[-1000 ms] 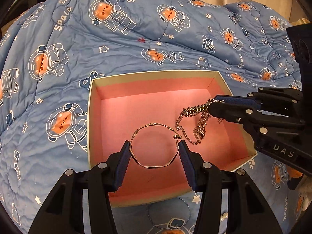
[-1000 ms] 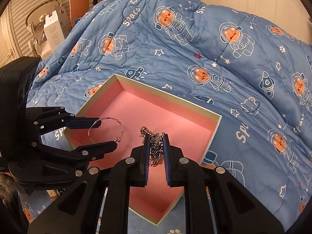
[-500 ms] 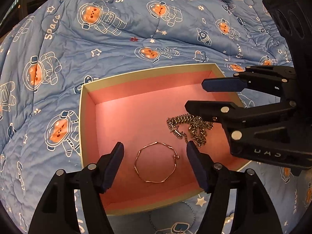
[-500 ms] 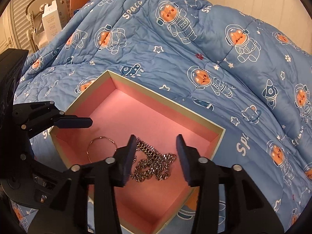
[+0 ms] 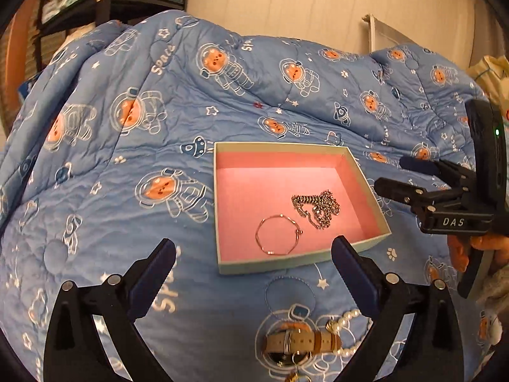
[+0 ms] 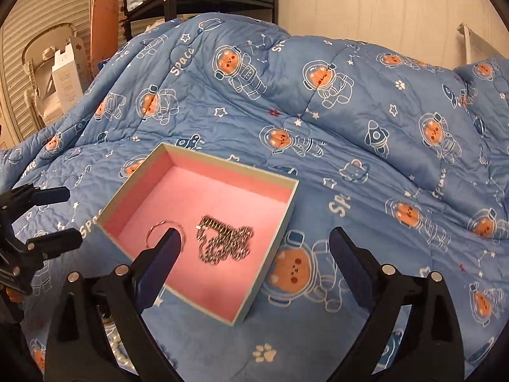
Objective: Organize jewelry
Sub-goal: 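Withdraw both open tools from the box toward the remaining jewelry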
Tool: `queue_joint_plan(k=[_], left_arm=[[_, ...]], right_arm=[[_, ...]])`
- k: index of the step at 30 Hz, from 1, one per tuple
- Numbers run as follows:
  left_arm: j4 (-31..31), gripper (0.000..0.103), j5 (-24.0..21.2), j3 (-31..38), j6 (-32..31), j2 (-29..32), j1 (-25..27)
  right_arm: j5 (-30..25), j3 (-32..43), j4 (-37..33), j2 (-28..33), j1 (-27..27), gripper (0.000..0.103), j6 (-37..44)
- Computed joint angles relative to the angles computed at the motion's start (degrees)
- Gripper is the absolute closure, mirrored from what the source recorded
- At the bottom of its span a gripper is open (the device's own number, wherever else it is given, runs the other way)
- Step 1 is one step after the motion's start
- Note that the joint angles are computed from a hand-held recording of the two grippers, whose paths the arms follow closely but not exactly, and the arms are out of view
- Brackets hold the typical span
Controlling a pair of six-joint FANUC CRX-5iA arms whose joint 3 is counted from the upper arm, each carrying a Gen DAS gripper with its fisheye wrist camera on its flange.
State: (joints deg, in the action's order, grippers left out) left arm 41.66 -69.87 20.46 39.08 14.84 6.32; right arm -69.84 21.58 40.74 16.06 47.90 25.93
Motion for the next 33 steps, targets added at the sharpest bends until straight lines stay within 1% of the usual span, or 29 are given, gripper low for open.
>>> queue_joint_plan(k=[4,10,16,19,22,23,24,25,26,27,29,31,33], left_arm=[[1.13,0.007,0.61,-8.08,-1.56,-5.72,3.09],[-1.24,0.007,1.73,-17.77,-7.97,-13.62,6.03],[-2.15,0.007,0.28,-22.61,-10.43,-17.56,8.45],[-2.49,0.007,-0.95,-23.79,-10.82,-18.44,9.2],[-2.59,0.007,-1.04,-25.3,-10.52,-19.48,9.83],[-2.67,0.007,-1.05,-25.64,-9.98,-19.67,10.02],[-2.56,0.007,-1.01,-26.09,-9.71,-19.92,10.26],[-2.45,0.007,-0.99,-26.57,-9.59,-20.18,10.46],[-2.53,0.008,-1.0,-26.91,-9.47,-20.44,10.57],[-2.64,0.009,-1.02,-27.19,-9.39,-20.62,10.68],[-2.66,0.012,-1.57,-27.49,-9.33,-20.7,10.89],[-2.71,0.019,-1.92,-27.69,-9.1,-20.79,10.91],[-2.76,0.021,-1.93,-27.8,-9.1,-20.86,10.74]], right_arm=[[-0.36,-5.23,1.03,-3.2,3.73,0.01,-5.08],[-0.58,-10.07,0.92,-6.01,8.72,0.01,-12.19],[-1.03,-11.13,-0.04,-6.24,12.69,0.01,-14.29],[-0.56,-11.82,-0.06,-6.43,14.37,0.01,-15.28],[0.94,-12.75,-0.52,-6.77,15.83,0.011,-16.27],[1.35,-12.92,-0.54,-6.7,16.2,0.015,-16.1],[1.62,-12.92,-0.72,-6.47,16.54,0.022,-15.48],[1.79,-12.64,-1.32,-6.09,16.76,0.026,-14.4],[2.1,-12.32,-2.27,-5.8,16.8,0.033,-13.39],[2.42,-12.13,-3.16,-5.54,16.78,0.038,-12.84],[3.02,-11.92,-4.38,-5.1,16.63,0.04,-12.0],[3.43,-11.65,-5.28,-4.62,16.37,0.048,-10.66],[3.68,-10.96,-6.68,-4.06,15.89,0.057,-9.59]])
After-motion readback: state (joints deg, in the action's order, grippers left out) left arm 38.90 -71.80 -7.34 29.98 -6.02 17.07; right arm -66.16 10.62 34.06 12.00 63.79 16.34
